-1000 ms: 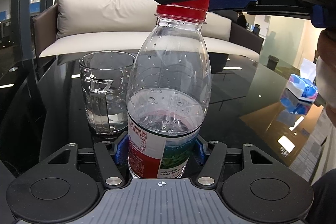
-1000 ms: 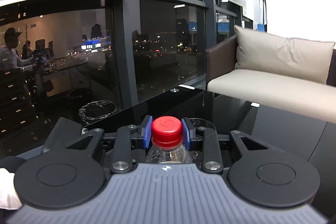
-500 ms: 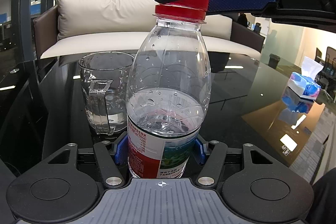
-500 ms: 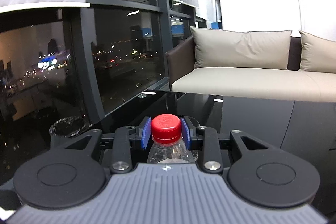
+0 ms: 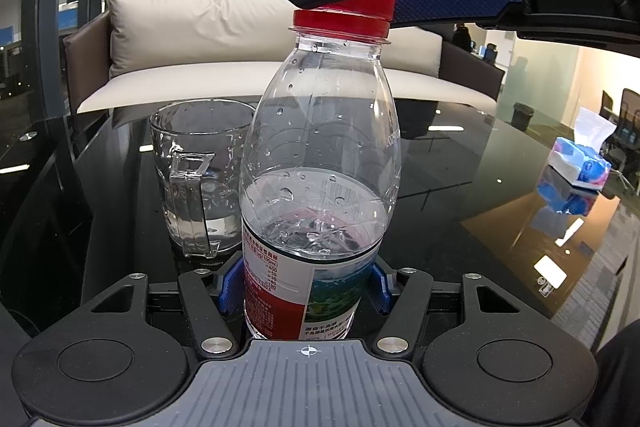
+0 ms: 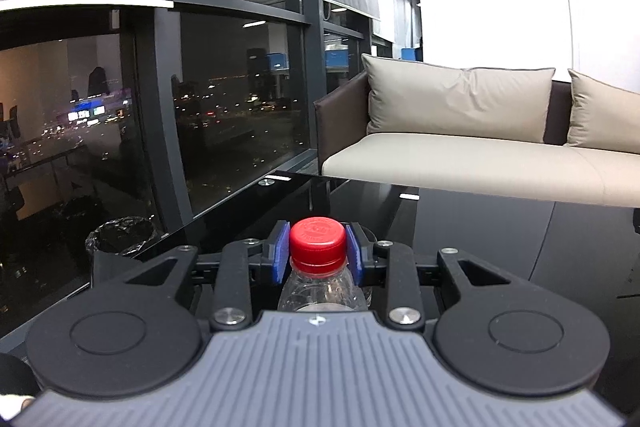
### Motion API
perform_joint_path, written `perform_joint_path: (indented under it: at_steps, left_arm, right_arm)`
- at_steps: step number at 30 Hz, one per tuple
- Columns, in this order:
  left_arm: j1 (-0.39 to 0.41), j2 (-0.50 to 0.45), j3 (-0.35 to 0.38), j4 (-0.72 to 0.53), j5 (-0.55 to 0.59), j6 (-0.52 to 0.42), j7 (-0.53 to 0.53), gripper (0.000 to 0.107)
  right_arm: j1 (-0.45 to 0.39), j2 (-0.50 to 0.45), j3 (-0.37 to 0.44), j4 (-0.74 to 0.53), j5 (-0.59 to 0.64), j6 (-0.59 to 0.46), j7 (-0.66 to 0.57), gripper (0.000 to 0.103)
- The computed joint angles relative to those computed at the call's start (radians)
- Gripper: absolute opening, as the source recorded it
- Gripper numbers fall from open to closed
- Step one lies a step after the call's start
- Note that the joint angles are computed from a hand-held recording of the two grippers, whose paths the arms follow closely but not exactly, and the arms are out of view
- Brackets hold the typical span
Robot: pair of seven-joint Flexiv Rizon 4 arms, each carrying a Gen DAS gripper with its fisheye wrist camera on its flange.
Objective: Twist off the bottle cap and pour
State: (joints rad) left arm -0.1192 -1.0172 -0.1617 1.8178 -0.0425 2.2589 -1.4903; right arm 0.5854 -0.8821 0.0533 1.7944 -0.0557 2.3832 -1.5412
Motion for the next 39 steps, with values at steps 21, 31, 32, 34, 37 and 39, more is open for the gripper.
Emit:
perform_joint_path:
  at_steps: [21,31,32,34,37,39]
  left_arm:
    - [0.035,-0.003,-0.020,-0.001,0.054,-0.003,-0.009,0.055]
    - [0.042,-0.003,-0.022,0.001,0.067,-0.003,-0.006,0.055]
    - [0.042,-0.002,-0.022,0.001,0.067,-0.003,-0.006,0.055]
    - [0.042,-0.002,-0.022,0.001,0.066,-0.004,-0.007,0.055]
    - [0.041,-0.002,-0.021,0.001,0.063,-0.004,-0.008,0.056]
    - [0.039,-0.003,-0.020,0.000,0.061,-0.003,-0.008,0.056]
  right_arm:
    - [-0.305,-0.067,0.088,-0.062,-0.675,0.033,0.214,0.031]
    - [-0.406,-0.151,0.002,-0.293,-1.182,0.112,0.581,0.032]
    - [-0.393,-0.136,-0.009,-0.278,-1.163,0.099,0.590,0.033]
    - [-0.357,-0.101,-0.028,-0.219,-1.074,0.081,0.548,0.033]
    - [-0.263,-0.026,-0.035,-0.069,-0.794,0.031,0.354,0.032]
    - [-0.172,0.016,-0.047,0.005,-0.569,-0.001,0.238,0.032]
